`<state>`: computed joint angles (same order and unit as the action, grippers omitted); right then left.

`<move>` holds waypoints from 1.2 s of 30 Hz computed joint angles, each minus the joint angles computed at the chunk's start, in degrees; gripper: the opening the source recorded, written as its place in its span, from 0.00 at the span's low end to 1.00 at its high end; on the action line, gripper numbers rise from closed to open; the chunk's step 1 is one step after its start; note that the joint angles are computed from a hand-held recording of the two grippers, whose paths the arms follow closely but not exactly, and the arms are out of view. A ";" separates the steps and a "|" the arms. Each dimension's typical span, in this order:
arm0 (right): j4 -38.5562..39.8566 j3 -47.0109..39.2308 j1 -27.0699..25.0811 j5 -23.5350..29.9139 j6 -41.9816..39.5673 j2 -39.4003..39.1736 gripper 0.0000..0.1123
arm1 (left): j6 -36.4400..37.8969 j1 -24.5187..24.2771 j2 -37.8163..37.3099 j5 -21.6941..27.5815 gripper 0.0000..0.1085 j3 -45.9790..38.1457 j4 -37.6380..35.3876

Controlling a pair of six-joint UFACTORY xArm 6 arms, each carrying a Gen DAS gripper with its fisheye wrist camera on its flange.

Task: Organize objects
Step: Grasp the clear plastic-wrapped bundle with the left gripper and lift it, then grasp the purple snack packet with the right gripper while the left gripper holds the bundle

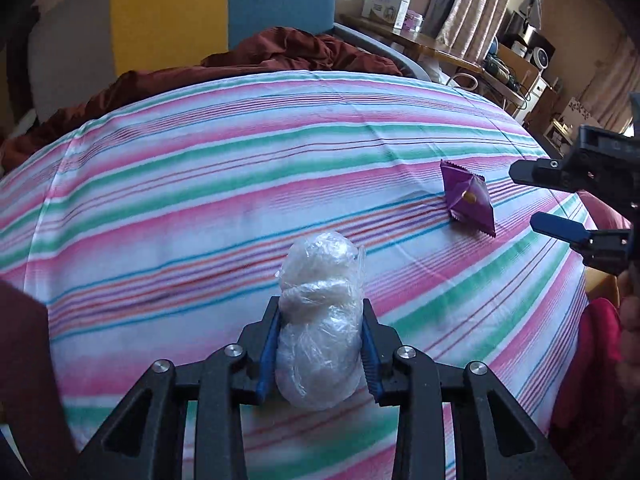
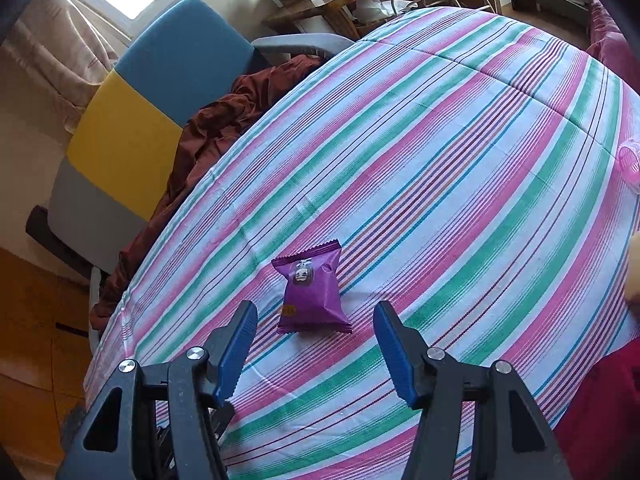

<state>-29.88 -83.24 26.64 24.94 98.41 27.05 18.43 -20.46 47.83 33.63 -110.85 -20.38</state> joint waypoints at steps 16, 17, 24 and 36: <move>13.35 -19.20 1.19 17.93 -20.67 11.35 0.54 | 13.62 0.24 -13.65 -12.47 0.33 24.02 -14.59; 13.34 -22.14 1.06 20.22 -21.53 13.05 0.54 | 14.27 0.20 -13.74 -12.55 0.33 24.16 -15.25; 13.98 -37.16 -0.26 29.04 -25.80 23.26 0.52 | 18.36 0.29 -13.89 -12.23 0.34 24.44 -19.63; 22.27 -42.19 5.62 30.26 -44.64 25.95 0.33 | 20.83 -0.03 -13.86 -13.50 0.35 24.97 -21.89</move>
<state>-7.61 -125.43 32.27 55.20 53.77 53.00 39.26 -20.50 33.97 20.13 -85.88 -42.28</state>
